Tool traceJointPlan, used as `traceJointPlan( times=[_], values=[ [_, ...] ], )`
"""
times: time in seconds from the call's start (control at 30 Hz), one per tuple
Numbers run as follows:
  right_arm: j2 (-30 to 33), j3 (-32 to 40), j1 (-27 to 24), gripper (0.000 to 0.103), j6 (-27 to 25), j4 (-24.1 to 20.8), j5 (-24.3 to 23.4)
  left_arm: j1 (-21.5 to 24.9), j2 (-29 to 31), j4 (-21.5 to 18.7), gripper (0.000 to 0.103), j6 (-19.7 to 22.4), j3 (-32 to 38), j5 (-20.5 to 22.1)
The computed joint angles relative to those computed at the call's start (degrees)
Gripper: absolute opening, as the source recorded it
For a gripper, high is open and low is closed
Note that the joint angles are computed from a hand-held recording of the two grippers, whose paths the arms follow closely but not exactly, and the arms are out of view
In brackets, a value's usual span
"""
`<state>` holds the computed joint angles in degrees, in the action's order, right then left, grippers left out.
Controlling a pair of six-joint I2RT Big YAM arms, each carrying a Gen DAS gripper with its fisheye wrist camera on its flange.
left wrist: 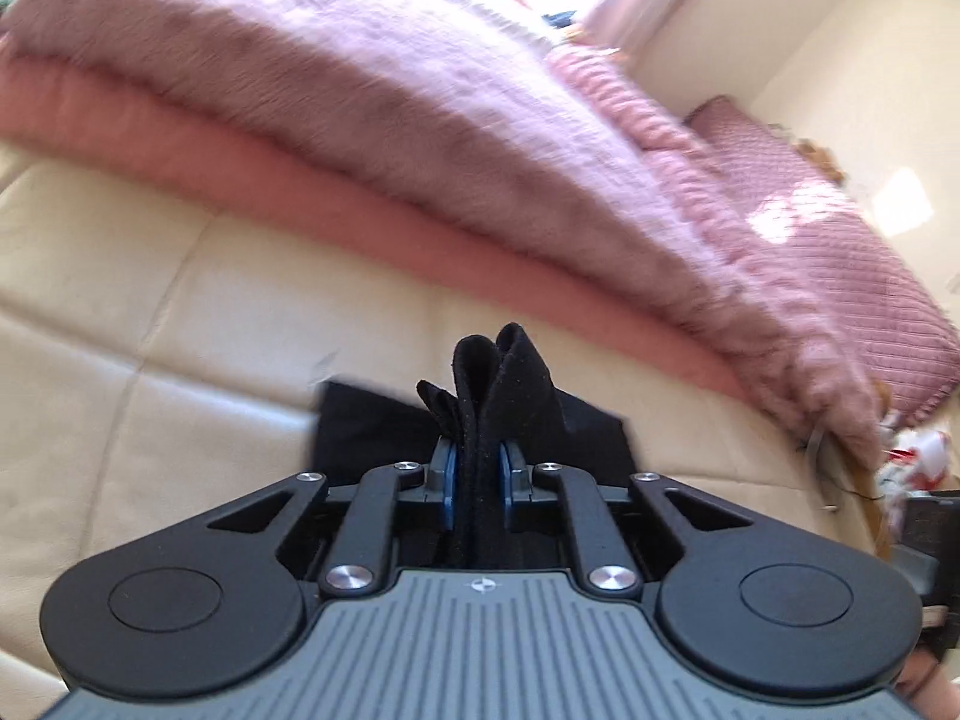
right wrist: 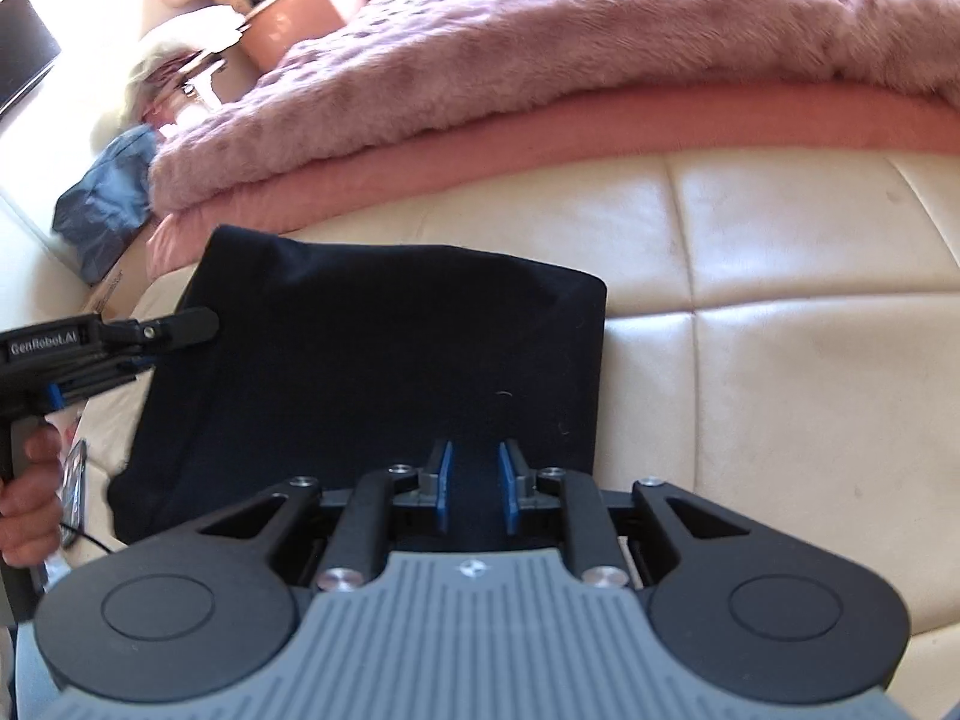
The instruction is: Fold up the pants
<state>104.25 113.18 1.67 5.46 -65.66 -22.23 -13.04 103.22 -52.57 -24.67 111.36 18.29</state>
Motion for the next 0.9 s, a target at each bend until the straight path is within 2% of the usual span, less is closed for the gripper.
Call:
traceJointPlan(
  times=[0.07, 0.17, 0.23, 0.3, 0.37, 0.43, 0.5, 0.6, 0.67, 0.7, 0.77, 0.8, 0.87, 0.9],
  values=[
    [0.93, 0.33, 0.81, 0.012, -1.94, -1.54, 1.26, 1.12, 1.01, -0.91, 0.015, -1.65, -1.34, 0.62],
    [0.38, -2.53, 1.46, 0.009, -1.99, 0.42, 1.9, 2.85, 0.49, 3.25, 0.017, -4.98, -5.97, 3.52],
    [-0.28, -4.1, 1.72, 0.008, -2.62, 1.99, 2.37, 3.99, 0.16, 6.54, 0.022, -7.92, -8.75, 6.25],
    [0.34, -2.46, 1.69, 0.008, -3.35, 0.23, 2.49, 4.2, 0.34, 5.81, 0.024, -7.47, -8.21, 6.8],
    [0.68, -0.7, 1.41, 0.009, -3.61, -0.8, 2.22, 3.93, 0.23, 3.59, 0.024, -5.71, -6.22, 4.84],
    [0.51, -0.14, 1.29, 0.01, -3.94, 0.88, 2.9, 3.49, -0.77, 4.26, 0.025, -4.91, -5.63, 1.09],
    [1.51, 1.5, 1.36, 0.009, -4.41, 2.52, 5.21, 3.01, -0.9, 4.96, 0.025, -3.42, -4.25, -0.38],
    [4.72, 5.65, 1.56, 0.006, -4.55, 2.2, 5.88, 1.32, 0.54, 4.09, 0.02, 3.08, -0.96, 0.72],
    [6.37, 7.38, 2.04, 0.005, -5.85, 2.96, 6.17, -0.56, 2.83, 0.99, 0.019, 6.99, 2.05, -2.12],
    [7.02, 7.96, 2.35, 0.005, -6.71, 3.47, 6.76, -1.16, 3.97, -0.14, 0.018, 7.62, 3.16, -3.56],
    [8.32, 8.92, 2.67, 0.005, -6.75, 4.8, 7.35, -1.38, 4.59, 0.93, 0.012, 5.98, 2.36, -6.0],
    [9.3, 9.97, 2.74, 0.005, -6.59, 4.78, 7.52, -1.15, 4.47, 1.93, 0.006, 4.56, 1.37, -7.1],
    [11.62, 12.61, 2.98, 0.001, -6.41, 3.86, 9.2, -0.7, 4.75, 3.72, 0.006, 1.34, 0.44, -7.71],
    [12.38, 13.19, 2.97, 0.001, -6.06, 3.94, 9.15, -0.75, 4.89, 4.26, 0.006, 1.05, 0.27, -8.44]
  ],
)
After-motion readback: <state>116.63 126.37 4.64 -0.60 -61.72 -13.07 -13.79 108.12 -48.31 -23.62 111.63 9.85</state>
